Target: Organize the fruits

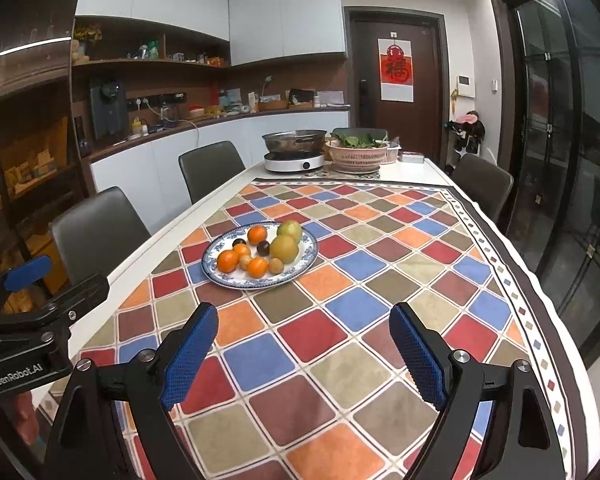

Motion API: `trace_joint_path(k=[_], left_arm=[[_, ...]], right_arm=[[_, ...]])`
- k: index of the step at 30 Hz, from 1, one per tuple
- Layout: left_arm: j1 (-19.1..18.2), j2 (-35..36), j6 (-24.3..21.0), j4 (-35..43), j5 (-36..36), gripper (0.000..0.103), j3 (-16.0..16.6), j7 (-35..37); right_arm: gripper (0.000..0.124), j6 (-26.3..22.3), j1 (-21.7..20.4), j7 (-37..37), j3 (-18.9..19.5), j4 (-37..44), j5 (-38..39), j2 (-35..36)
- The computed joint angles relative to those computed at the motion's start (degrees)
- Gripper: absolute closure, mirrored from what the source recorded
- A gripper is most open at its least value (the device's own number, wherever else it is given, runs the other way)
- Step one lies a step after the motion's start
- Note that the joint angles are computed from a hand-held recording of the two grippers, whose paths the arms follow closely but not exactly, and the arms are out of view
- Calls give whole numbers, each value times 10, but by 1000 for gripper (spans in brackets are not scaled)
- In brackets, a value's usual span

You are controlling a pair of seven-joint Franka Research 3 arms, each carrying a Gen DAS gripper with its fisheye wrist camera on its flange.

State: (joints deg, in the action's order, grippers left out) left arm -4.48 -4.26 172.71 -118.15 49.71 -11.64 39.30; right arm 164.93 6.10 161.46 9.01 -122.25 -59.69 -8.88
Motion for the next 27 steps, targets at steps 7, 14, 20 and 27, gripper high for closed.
trace_joint_path(k=[7, 14, 20, 27], left_arm=[[-2, -1, -1, -1, -8, 0, 1, 9], [2, -4, 0, -5, 6, 0, -1, -3], [2, -1, -2, -3, 1, 0, -2, 2], [-1, 1, 2, -3, -7, 0, 2, 14]], right_arm=[[36, -4, -4, 22, 7, -9, -17, -12], [36, -3, -6, 27, 8, -11, -21, -15], [36, -1, -7, 18, 8, -13, -11, -15], [36, 0, -10, 20, 10, -13, -12, -15]])
